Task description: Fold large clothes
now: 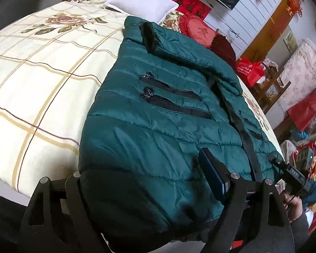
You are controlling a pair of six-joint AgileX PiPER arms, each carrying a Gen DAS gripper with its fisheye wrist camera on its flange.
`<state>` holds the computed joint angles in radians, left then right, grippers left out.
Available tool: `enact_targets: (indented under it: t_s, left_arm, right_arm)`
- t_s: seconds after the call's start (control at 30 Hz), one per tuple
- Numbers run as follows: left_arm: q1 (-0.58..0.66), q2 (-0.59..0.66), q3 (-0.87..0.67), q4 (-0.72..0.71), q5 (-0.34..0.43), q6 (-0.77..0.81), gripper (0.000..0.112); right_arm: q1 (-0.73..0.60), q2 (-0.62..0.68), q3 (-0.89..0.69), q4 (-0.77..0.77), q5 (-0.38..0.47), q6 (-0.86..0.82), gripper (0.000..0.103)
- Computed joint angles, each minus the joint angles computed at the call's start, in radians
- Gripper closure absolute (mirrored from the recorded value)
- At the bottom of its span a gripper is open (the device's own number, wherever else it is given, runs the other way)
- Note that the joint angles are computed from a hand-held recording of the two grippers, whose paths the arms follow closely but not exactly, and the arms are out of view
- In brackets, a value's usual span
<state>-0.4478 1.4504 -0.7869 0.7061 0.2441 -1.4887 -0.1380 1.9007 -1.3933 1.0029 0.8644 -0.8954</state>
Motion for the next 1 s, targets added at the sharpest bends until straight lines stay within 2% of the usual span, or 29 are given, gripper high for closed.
enact_targets:
  t_s: [0.13, 0.17, 0.2, 0.23, 0.3, 0.37, 0.4, 0.47, 0.53, 0.6, 0.7, 0.87, 1.0]
  left_arm:
    - [0.002, 0.007, -0.011, -0.055, 0.011, 0.109, 0.03]
    - [-0.001, 0.014, -0.029, -0.083, 0.043, 0.137, 0.04]
    - [-0.009, 0.022, -0.051, -0.094, 0.1, 0.146, 0.063]
    - [0.0, 0.023, -0.057, -0.129, 0.116, 0.178, 0.07]
    - [0.056, -0.012, -0.011, -0.275, 0.046, 0.296, 0.089]
    - [0.094, -0.038, 0.023, -0.39, 0.007, 0.401, 0.091]
    - [0.098, -0.046, 0.023, -0.387, 0.021, 0.404, 0.091]
    - [0.08, -0.049, 0.01, -0.308, 0.066, 0.335, 0.091]
    - [0.073, -0.047, 0.003, -0.298, 0.088, 0.33, 0.091]
    - [0.063, -0.03, -0.016, -0.289, 0.12, 0.326, 0.083]
    - [0.019, -0.02, -0.025, -0.147, 0.157, 0.185, 0.08]
    - [-0.006, -0.017, -0.008, -0.013, 0.155, 0.046, 0.078]
    - [-0.012, -0.012, -0.006, 0.03, 0.156, 0.002, 0.076]
  right_arm:
    - [0.003, -0.001, -0.001, -0.001, 0.024, -0.015, 0.059]
    - [0.007, 0.001, -0.006, -0.008, 0.029, -0.011, 0.059]
    - [0.011, 0.0, -0.009, -0.015, 0.034, -0.011, 0.062]
    - [0.013, -0.005, -0.005, -0.015, 0.034, -0.018, 0.066]
    - [0.009, -0.017, 0.006, 0.003, 0.048, -0.041, 0.07]
    - [0.005, -0.029, 0.019, 0.018, 0.059, -0.058, 0.072]
    - [0.005, -0.038, 0.03, 0.019, 0.059, -0.061, 0.076]
    - [0.007, -0.045, 0.041, 0.018, 0.064, -0.07, 0.077]
    - [0.016, -0.055, 0.054, 0.011, 0.054, -0.076, 0.077]
    - [0.021, -0.052, 0.054, -0.007, 0.038, -0.051, 0.077]
    - [0.02, -0.024, 0.026, -0.046, 0.034, 0.01, 0.077]
    - [0.016, -0.023, 0.036, -0.027, 0.021, -0.009, 0.077]
    - [-0.005, -0.013, 0.045, 0.02, 0.04, -0.021, 0.077]
